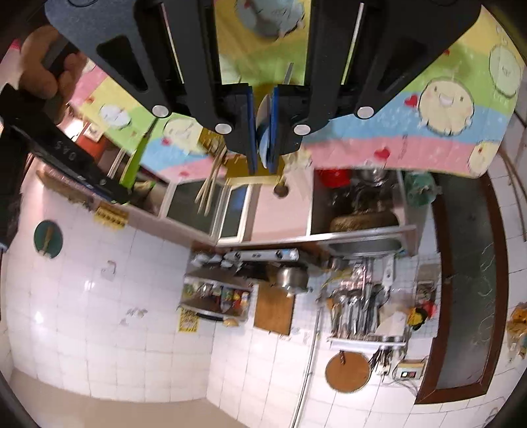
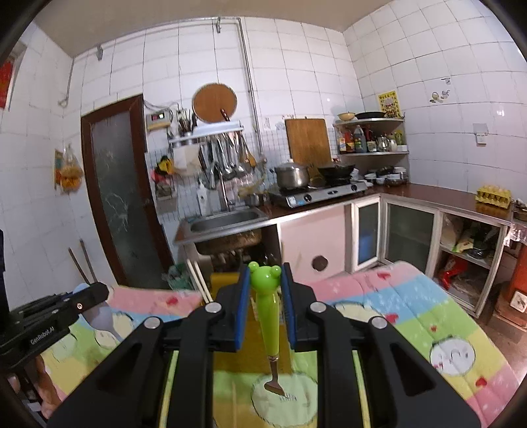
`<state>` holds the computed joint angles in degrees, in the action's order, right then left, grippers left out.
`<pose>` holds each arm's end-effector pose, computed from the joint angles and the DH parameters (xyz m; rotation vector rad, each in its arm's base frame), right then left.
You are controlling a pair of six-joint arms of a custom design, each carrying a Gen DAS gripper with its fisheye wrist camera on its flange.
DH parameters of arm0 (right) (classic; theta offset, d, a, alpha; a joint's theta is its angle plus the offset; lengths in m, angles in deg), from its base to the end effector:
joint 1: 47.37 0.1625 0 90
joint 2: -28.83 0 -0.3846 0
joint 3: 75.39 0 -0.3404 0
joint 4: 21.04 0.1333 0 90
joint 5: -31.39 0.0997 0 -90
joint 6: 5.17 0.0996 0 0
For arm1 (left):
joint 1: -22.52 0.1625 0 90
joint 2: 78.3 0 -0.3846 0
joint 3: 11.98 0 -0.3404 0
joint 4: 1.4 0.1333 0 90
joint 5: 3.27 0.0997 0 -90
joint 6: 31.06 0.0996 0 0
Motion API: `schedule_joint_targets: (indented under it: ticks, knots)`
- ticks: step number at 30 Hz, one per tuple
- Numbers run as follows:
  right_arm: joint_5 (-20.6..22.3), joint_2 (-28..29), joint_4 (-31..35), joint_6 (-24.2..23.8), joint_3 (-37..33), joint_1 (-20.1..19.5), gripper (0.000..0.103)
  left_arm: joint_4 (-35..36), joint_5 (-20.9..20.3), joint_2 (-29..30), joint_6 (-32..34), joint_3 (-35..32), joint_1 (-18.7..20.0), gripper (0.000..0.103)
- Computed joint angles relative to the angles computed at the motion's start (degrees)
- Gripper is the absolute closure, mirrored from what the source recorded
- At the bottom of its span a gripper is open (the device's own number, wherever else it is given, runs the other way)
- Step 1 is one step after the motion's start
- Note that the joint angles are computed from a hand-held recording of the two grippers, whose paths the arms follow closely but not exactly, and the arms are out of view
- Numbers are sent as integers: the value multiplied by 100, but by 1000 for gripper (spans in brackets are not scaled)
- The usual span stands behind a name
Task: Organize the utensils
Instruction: 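Lift the spoon and spatula and carry them above the yellow holder, then open both tools to drop the spoon and spatula into the holder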
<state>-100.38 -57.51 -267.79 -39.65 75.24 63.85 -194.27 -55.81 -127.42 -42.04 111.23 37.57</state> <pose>0.1501 -0.2015 0.3424 0.1951 -1.8155 1.6842 -0.4040 -0.3094 0.1046 1.2605 2.4724 -1.1580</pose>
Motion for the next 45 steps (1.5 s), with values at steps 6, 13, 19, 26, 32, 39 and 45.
schedule_joint_targets:
  ticks: [6,13,19,26,32,39,45]
  knots:
    - [184,-242,863,-110,-833,85,84,-36,-42,324,619,-976,33,98]
    - [729,-20,1309,-79,-1360,-310,84,1,-384,974,1018,-1922,338,98]
    - [1345,46,1644,253,-1286,-1200,84,210,-617,1489,982,-2276,735,98]
    - [1863,189,1743,562,-1051,-2128,84,483,-791,1758,689,-2218,1144,98]
    - [2057,379,1629,573,-940,-2571,84,748,-775,1892,557,-2269,1397,98]
    - [1953,96,1661,622,-700,-2568,56,776,-435,1681,357,-2051,1299,66]
    - [1096,-26,1423,466,-555,-1807,47,624,27,1120,51,-1529,972,13]
